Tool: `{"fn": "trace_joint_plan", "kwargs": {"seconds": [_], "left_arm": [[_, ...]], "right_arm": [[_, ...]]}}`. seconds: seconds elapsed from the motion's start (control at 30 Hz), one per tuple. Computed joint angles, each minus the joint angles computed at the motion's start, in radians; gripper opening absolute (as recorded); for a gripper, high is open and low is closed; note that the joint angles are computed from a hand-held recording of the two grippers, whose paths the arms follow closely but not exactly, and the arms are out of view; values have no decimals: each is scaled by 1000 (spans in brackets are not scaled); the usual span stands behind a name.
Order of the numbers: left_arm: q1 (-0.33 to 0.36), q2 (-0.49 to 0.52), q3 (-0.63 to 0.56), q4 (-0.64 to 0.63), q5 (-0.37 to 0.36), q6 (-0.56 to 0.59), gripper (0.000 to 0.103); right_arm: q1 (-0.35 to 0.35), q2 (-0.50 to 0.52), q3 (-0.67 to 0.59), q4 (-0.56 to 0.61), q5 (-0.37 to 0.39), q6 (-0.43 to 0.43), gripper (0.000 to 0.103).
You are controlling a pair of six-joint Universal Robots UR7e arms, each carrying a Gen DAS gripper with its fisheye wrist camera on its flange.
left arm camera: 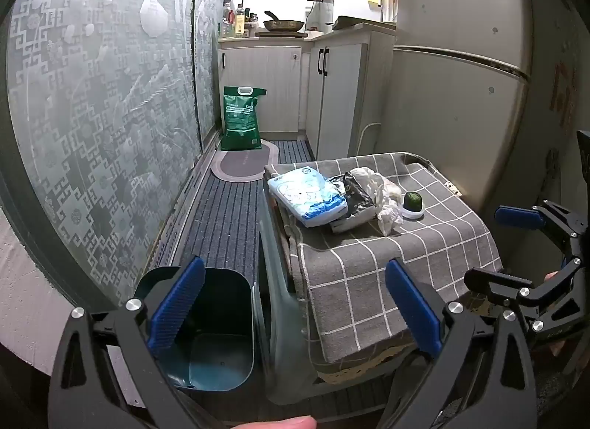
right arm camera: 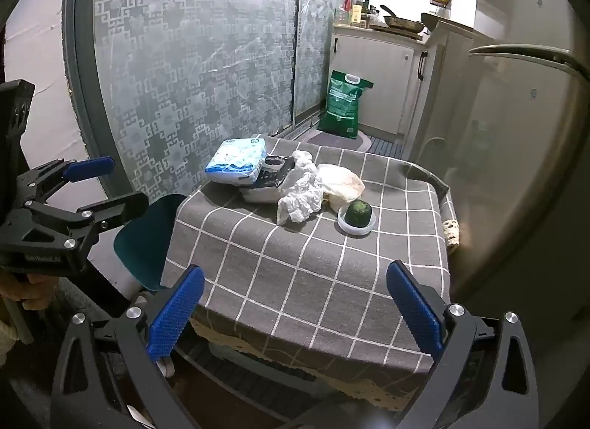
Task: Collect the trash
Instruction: 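Move the left tool toward the blue-white wipes packet on the stool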
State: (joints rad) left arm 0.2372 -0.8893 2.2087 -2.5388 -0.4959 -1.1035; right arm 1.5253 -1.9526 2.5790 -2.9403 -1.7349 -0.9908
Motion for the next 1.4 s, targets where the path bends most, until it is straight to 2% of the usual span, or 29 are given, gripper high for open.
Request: {"fn": "trace_joint_plan", "kwargs": {"seconds": [0.37, 0.57, 0.67, 1.17, 1.27, 1.33, 1.4], "left_arm": [[-4, 13, -9, -16, -6, 12, 100], [-3, 15, 11, -87, -5, 62, 100], [-3, 15, 4, -54, -2, 42, 100], [-5, 19, 10, -101, 0, 76, 100], [-6, 20, 7, -93, 4, 77, 95], [-5, 21, 7, -93, -3, 80, 86], [-5, 22, 10, -105, -10, 88, 86]], "right_arm": [[3, -6, -13, 18, 4, 8, 100], [1, -10, -13, 22, 7, 9, 100], [0, -11, -12, 23, 8, 6, 100], [1, -19, -12, 21, 16, 0, 100], [0, -26, -12, 25, 27, -5, 100], [-4, -29, -13, 31, 39, -3, 100], [-15, -38, -5, 33, 53, -6, 100]]}}
